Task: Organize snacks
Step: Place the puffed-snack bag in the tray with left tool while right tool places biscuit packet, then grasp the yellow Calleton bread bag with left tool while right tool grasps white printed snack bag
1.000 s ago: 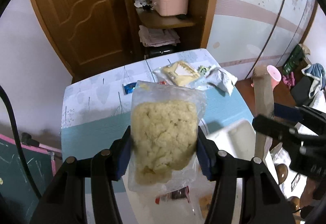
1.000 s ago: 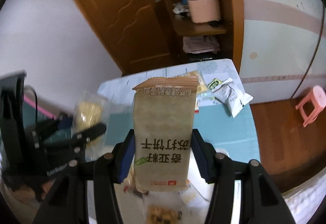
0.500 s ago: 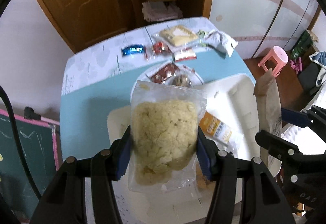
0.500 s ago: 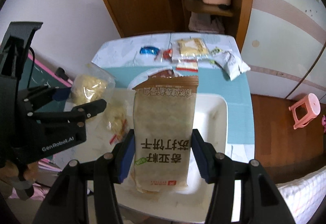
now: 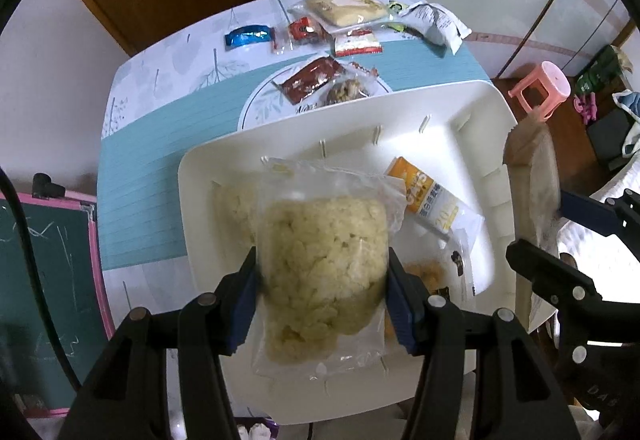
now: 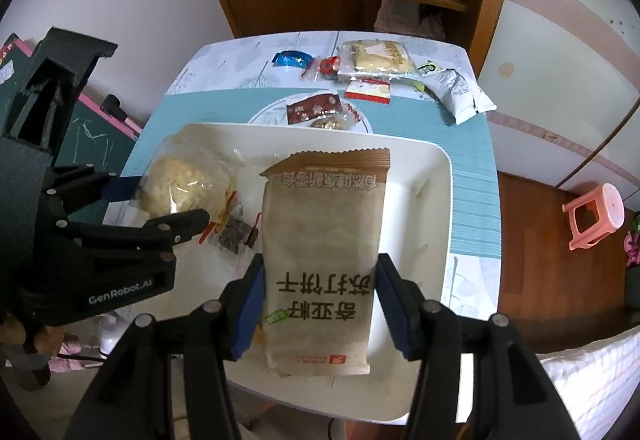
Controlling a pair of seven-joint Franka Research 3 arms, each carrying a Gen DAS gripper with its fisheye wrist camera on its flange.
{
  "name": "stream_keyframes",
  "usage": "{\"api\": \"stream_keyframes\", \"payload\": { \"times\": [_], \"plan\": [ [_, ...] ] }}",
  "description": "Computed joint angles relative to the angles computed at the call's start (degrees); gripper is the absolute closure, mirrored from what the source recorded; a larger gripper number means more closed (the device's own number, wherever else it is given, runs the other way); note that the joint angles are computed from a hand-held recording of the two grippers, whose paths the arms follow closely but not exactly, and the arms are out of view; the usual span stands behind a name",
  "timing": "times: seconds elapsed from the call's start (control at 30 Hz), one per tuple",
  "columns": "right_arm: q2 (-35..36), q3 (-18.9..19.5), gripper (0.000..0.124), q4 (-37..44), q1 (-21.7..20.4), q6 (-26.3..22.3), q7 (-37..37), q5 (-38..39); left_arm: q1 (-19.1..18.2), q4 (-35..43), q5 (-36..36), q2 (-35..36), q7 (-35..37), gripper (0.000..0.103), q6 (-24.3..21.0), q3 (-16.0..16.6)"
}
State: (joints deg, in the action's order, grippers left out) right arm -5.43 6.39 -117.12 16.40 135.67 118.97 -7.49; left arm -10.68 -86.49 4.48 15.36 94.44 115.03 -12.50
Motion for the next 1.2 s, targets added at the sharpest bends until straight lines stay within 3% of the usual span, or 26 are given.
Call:
{"api": "stream_keyframes", "payload": {
  "times": [0.2,0.27,0.37,0.73,1.2],
  "plan": [
    [0.23,0.43,0.068,0.75,0.25,-0.47,1.01,-1.77,0.31,-0.64,0.13,-0.77,-0.24,0.025,0.53,0.21],
    [0.34,0.52,0.06,0.98,0.39,-0.88,1.63,-2.33,0.46,-0.98,0.02,-1.13,-0.16,0.019,0.9,0.23],
    [0.14,0.55,0.053,0.95,0.52,-0.83,2.46,-3.0,0.62,-1.42,0.02,-1.61,-0.18,0.019,1.55,0.32],
    [0.81,0.63,0.052,2.26,0.94,-0.96,2.9,-3.98,1.46,-2.05,-0.81,-2.49,-0.26,0.016,3.58,0.6],
    [2.8,-0.49,0.052,3.67,1.1,-0.65,1.49,-1.05,1.87,1.31,-1.44,0.11,-1.25,0.016,2.72,0.63]
  ]
}}
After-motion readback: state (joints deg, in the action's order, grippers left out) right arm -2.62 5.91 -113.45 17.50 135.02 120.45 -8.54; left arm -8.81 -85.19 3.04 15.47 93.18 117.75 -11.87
